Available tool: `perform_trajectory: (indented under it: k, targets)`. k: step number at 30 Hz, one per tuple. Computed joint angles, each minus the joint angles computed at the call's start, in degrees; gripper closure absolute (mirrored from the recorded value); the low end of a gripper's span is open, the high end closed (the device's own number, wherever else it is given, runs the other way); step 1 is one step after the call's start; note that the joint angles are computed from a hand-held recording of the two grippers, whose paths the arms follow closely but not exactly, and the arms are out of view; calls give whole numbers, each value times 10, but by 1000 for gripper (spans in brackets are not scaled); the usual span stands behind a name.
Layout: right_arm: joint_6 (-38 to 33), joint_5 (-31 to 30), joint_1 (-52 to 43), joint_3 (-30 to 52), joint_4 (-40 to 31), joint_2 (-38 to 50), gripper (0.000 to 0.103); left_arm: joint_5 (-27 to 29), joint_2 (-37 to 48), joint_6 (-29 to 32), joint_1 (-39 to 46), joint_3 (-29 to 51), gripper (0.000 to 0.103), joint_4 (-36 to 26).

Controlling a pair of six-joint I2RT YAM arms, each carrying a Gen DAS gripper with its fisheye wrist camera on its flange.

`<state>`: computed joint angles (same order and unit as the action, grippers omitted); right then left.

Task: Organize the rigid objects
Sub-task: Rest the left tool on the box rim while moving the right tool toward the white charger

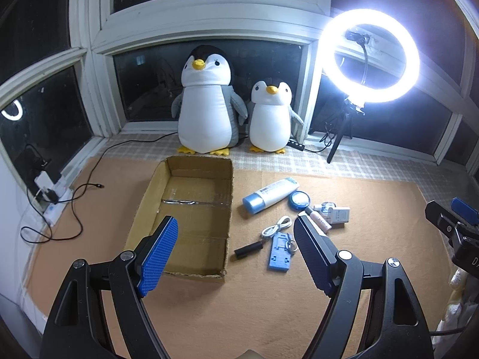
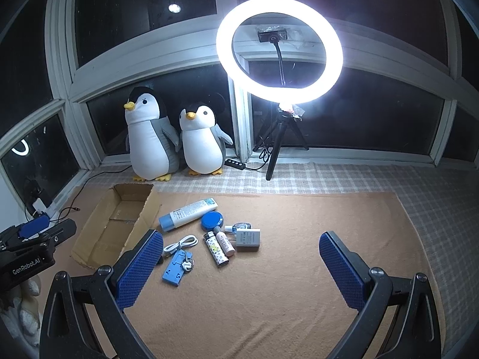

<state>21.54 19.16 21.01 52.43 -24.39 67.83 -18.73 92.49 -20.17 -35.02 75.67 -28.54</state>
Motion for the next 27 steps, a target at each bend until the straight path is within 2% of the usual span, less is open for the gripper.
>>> perform_trajectory:
  k: [5, 8, 13, 19, 27]
  targets:
    - [-18, -19, -18, -3, 25, 23, 0, 6, 7, 6, 35, -8, 23, 2]
    - [-30, -31, -30, -10, 48, 33, 0, 29, 14, 12, 76, -16, 23, 4]
    - [-58, -41, -48, -20, 82, 52, 0, 17, 44, 24, 139, -31, 23, 19]
    - [-82, -87, -82, -13, 95, 104, 0, 21, 115, 22, 211, -30, 24, 39]
    - [-104, -130, -117, -1, 120, 182, 0, 27, 197, 29, 249, 5, 30, 37]
